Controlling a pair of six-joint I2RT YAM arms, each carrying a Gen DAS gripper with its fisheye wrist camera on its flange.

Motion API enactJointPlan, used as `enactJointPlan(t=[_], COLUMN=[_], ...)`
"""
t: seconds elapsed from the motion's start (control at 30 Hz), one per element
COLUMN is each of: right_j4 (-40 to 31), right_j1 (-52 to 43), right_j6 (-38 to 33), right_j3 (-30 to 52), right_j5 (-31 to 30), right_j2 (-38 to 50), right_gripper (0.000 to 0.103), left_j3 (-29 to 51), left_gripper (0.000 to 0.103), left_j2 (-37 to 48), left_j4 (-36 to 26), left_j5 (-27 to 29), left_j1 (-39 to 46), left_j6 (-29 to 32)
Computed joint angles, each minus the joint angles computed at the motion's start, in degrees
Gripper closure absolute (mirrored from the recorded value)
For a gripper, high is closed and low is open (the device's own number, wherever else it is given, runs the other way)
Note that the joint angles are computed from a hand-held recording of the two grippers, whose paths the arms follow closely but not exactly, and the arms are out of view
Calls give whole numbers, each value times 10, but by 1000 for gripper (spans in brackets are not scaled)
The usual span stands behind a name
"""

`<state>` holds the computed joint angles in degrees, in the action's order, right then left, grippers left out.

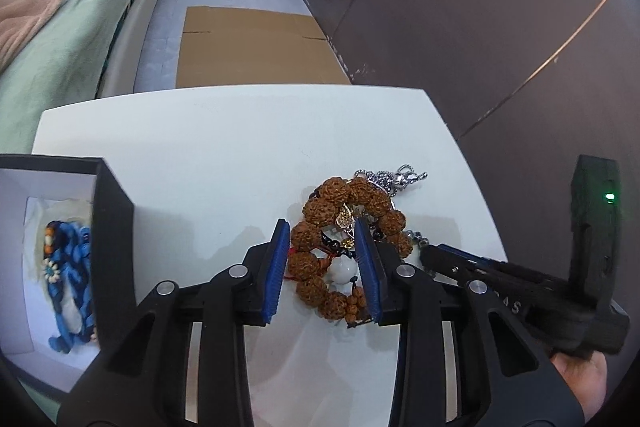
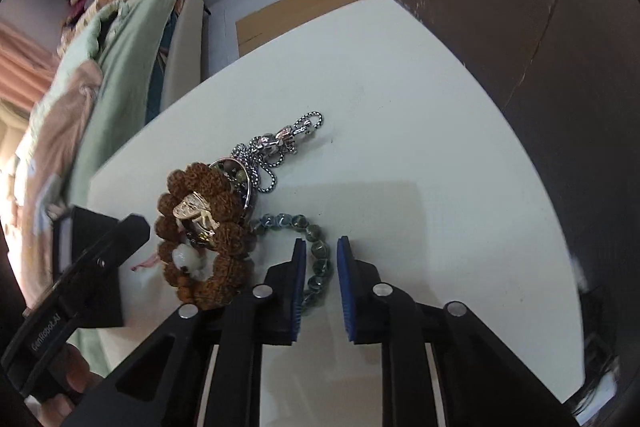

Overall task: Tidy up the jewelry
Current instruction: 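Grasp the brown bead bracelet with left tool while right tool grasps the grey bead bracelet, then drop the brown bracelet into the box with left tool while right tool drops the grey bracelet in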

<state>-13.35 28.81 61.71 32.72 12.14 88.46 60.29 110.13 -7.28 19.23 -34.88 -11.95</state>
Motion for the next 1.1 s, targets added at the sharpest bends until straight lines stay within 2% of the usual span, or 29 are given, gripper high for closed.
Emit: enactJointPlan(t=[0.23, 0.3, 0.33, 0.4, 0.53, 0.67, 0.83, 1.1], right_j4=[-1, 3, 4, 5, 7, -2, -3, 8], right_j1=[2, 2, 4, 5, 17, 32, 55, 102], right_j6=[-3, -3, -2, -1, 10, 19, 33, 47], right_j3=[-24, -33, -38, -46, -62, -67, -74, -70], right_j5=[9, 10, 12, 14, 26, 42, 60, 98], right_j2=[-69, -90, -104, -124, -167, -201, -232, -253], right_gripper=[94, 94, 94, 94, 94, 95, 94, 94], left_j3=[22, 18, 19, 15, -11, -46, -83, -120], left_gripper=[69, 74, 81, 84, 84, 84, 84, 84], left_j2=[38, 38, 38, 35, 3, -45, -92, -155], left_j4=[-13, -7, -8, -10, 5, 21, 40, 41], left_j5=[-17, -25, -31, -20, -9, 30, 53, 62], left_j1=[-16, -16, -18, -11, -1, 15, 25, 54], left_j6=[6, 5, 5, 2, -2, -9, -20, -22])
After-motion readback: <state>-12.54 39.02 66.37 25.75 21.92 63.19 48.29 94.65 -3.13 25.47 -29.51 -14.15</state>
